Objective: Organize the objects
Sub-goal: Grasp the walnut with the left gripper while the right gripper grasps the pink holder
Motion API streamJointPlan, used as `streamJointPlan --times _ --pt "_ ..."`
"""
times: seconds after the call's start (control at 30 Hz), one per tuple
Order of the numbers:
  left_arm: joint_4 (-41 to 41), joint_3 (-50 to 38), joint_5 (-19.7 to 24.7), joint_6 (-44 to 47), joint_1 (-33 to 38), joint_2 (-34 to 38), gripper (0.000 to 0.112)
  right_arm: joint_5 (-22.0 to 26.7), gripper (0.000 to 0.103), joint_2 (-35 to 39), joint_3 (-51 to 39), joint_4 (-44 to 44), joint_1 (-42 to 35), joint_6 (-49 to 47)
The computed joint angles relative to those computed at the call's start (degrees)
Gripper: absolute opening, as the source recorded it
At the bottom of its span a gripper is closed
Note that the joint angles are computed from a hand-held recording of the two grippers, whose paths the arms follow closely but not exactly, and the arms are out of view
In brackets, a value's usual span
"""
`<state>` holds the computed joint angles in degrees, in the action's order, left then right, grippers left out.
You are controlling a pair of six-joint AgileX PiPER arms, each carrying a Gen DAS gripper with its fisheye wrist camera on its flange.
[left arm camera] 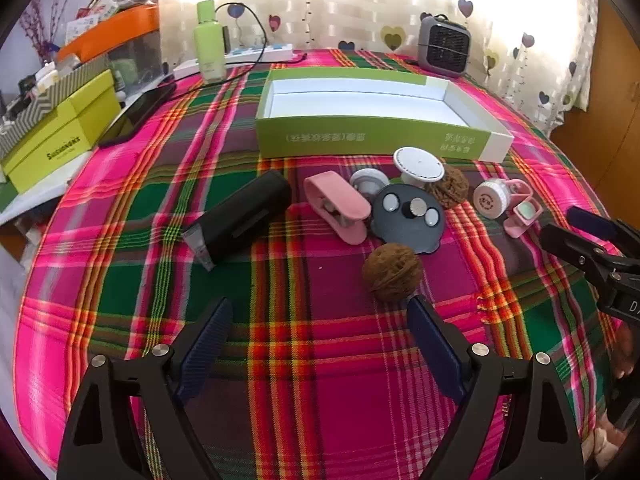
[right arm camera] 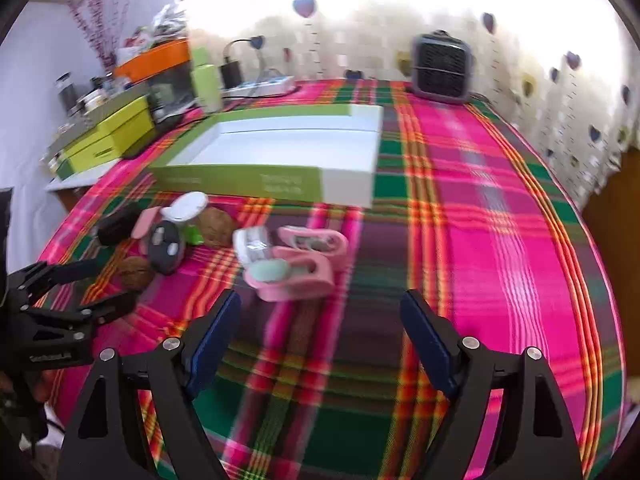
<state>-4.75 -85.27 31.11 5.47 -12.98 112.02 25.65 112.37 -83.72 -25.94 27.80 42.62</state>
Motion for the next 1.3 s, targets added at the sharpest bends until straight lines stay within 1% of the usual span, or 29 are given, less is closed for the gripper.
streamJointPlan --times 0.13,0.2,0.3,0.33,0.37,0.43,0.5,0.57,0.63,0.77,0.83,1.0,1.07,1.13,1.2,1.3 --pt "-3.3 -0.1 0.6 3.4 0.3 -0.1 0.089 0.8 0.082 1.9 -3.2 2.5 0.1 -5.5" --pt "-4.7 -0.1 0.8 4.9 0.5 -0.2 0.089 0.7 0.081 2.7 -4.4 5.2 -0.5 -9.0" --pt "-4.4 -1.0 1.5 4.5 0.3 0.2 0.088 1.8 0.074 3.8 -6.1 13.5 -2.4 -16.6" --pt "-4.7 -1.1 1.7 4.7 0.4 0.2 0.088 2.0 0.073 3.9 -6.3 15.4 -2.9 -18.2" --pt "-4.9 -1.3 1.8 4.8 0.4 0.3 0.088 2.2 0.072 4.1 -6.3 16.2 -3.1 -18.8" --pt "-4.7 -1.5 1.9 4.7 0.4 0.4 0.088 2.0 0.062 4.1 -6.4 18.0 -3.1 -20.5" --pt "-4.0 -1.8 2.2 4.0 0.3 0.6 0.088 1.2 0.056 3.6 -5.7 20.5 -3.1 -23.5" --pt "-4.0 -2.0 2.3 4.1 0.3 0.7 0.088 1.7 0.055 3.9 -6.3 20.1 -2.5 -23.9" --pt "-3.8 -2.0 2.2 3.8 0.2 0.7 0.088 2.0 0.050 4.0 -6.3 21.5 -2.2 -25.8" --pt "-3.2 -2.3 2.4 3.1 0.2 0.8 0.088 2.0 0.050 3.7 -5.5 24.9 -1.8 -28.5" --pt "-3.4 -2.5 2.6 3.3 0.4 0.9 0.088 1.8 0.050 3.4 -5.0 25.2 -1.3 -28.6" --pt "-3.6 -2.5 2.6 3.5 0.5 0.9 0.088 2.4 0.050 2.6 -4.3 31.3 -1.4 -34.8" --pt "-3.8 -2.4 2.6 3.6 0.5 0.9 0.088 1.7 0.050 2.3 -3.9 30.4 -1.4 -33.8" --pt "-4.1 -2.5 2.7 3.7 0.5 0.9 0.088 0.4 0.050 1.8 -3.2 26.7 -1.5 -29.9" --pt "-4.1 -2.8 3.0 3.7 0.6 1.0 0.088 0.7 0.050 2.1 -4.0 24.4 -1.5 -27.9" --pt "-4.6 -2.9 2.8 4.3 0.6 1.2 0.088 2.1 0.050 3.6 -6.6 23.7 -1.4 -29.9"
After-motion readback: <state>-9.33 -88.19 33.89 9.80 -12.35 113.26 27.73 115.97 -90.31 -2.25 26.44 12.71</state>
